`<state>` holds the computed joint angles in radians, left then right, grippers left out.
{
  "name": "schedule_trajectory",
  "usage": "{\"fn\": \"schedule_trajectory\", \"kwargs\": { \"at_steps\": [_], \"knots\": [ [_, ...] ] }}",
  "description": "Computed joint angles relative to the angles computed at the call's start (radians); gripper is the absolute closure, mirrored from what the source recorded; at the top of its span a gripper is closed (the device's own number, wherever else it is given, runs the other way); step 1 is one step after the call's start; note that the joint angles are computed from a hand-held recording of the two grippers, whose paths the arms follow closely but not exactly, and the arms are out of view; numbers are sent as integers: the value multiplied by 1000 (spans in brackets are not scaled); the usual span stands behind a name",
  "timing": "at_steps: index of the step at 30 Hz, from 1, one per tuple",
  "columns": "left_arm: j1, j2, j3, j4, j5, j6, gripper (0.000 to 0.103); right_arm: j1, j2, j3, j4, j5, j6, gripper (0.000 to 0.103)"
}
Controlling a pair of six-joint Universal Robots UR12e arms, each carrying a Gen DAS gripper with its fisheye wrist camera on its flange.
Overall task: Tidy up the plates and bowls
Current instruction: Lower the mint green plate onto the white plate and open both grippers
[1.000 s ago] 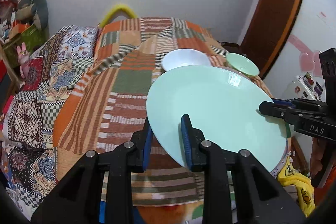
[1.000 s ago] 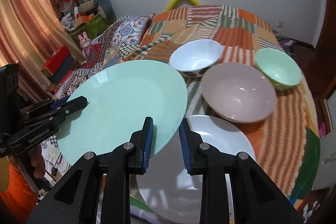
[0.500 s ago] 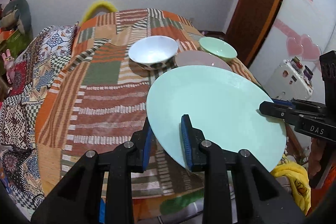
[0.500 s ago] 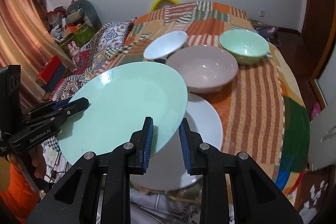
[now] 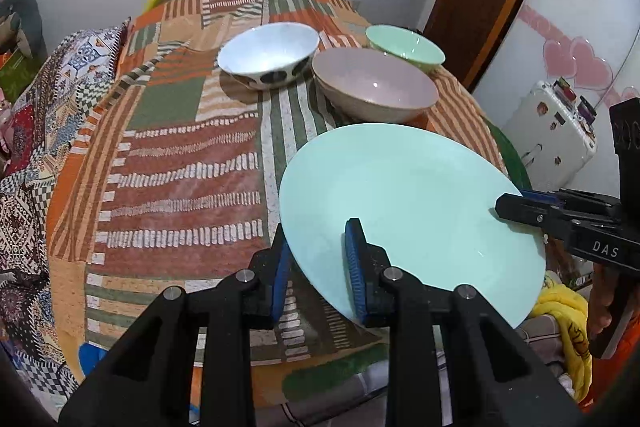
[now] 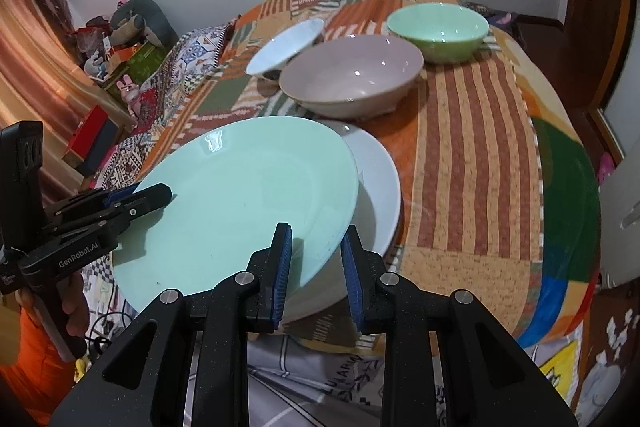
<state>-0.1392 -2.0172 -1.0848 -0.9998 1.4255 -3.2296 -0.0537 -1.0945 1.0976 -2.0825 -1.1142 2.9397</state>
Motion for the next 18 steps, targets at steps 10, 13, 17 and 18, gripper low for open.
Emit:
{"fn": "schedule_trajectory", "kwargs": {
  "at_steps": [10, 13, 17, 18],
  "knots": [
    [-3, -35, 35, -49, -22, 2, 76, -6, 9, -6, 30, -20, 15, 80],
    [-2, -43, 43, -59, -27, 3, 76, -6, 14, -11, 36, -24, 17, 80],
    [3, -56, 56, -77, -41, -5, 75, -4, 22, -22, 42, -30, 16, 80],
    [5, -58, 58, -79, -46, -7, 75, -3, 24, -26, 43, -33, 15, 80]
  ]
}}
